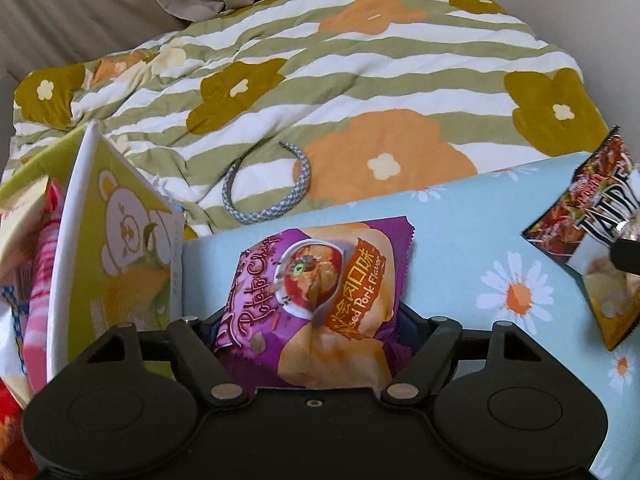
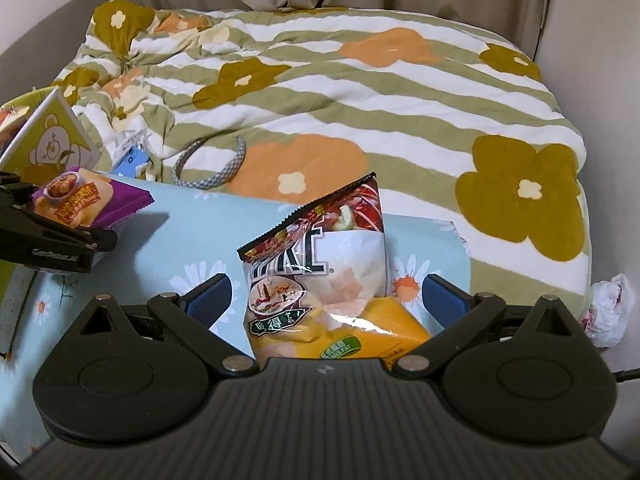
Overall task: Organize snacks
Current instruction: 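Close the left tool on the purple bag while the right tool grasps the red-and-white chip bag, then carry both bags over the yellow-green box and open both tools inside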
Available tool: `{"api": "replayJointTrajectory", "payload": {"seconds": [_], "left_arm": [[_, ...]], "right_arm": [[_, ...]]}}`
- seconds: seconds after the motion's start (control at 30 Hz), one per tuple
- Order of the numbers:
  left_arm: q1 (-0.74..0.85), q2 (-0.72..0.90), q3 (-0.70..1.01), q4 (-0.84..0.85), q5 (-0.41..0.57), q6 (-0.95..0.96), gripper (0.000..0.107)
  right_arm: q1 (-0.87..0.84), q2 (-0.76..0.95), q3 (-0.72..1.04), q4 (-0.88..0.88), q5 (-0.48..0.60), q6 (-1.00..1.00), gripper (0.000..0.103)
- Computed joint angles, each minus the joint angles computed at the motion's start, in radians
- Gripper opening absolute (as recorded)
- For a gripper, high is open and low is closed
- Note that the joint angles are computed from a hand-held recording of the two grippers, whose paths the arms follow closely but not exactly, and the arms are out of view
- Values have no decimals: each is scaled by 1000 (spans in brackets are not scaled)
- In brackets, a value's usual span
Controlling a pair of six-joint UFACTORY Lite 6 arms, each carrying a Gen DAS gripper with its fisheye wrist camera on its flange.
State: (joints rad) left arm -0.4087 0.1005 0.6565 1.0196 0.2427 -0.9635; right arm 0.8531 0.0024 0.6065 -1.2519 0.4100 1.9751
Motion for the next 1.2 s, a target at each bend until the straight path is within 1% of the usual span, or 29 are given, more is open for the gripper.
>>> {"api": "replayJointTrajectory", "payload": {"seconds": [0.17,0.27,0.4,0.47,0.53,0.6,0.63,0.7,0.73,0.77,0.8,0.9,0.97,1.1,1.2], "left_arm": [[-34,-95,-73,-37,12,-16,81],[-52,-165,-117,-109,22,19,81],[-79,-244,-156,-174,43,48,81],[-97,-274,-171,-176,57,34,81],[-108,-296,-184,-169,65,17,81],[-115,-322,-198,-171,72,11,81],[-121,-338,-205,-178,77,10,81],[-115,-380,-224,-218,81,52,81],[-119,-403,-232,-233,87,63,81],[-120,-429,-239,-255,95,85,81],[-119,-457,-248,-277,102,109,81],[-128,-564,-265,-360,151,189,81],[-123,-651,-273,-431,192,265,81],[-95,-832,-267,-549,296,406,81],[-5,-968,-237,-681,377,592,81]], "right_arm": [[-6,38,17,-14,-17,-1,103],[-21,69,29,-41,-44,16,103],[-23,134,59,-88,-46,40,103],[-18,165,66,-128,-38,77,103],[-24,170,55,-207,-53,151,103],[-24,163,47,-231,-55,180,98],[-18,158,46,-222,-46,171,93],[-11,138,33,-226,-47,189,88],[-6,126,27,-224,-46,195,83],[0,113,21,-208,-44,189,80],[6,97,15,-192,-39,184,79],[39,30,0,-121,-12,153,76],[82,-24,5,-45,32,98,76],[170,-86,79,97,130,-29,76],[242,-90,183,163,208,-99,76]]}}
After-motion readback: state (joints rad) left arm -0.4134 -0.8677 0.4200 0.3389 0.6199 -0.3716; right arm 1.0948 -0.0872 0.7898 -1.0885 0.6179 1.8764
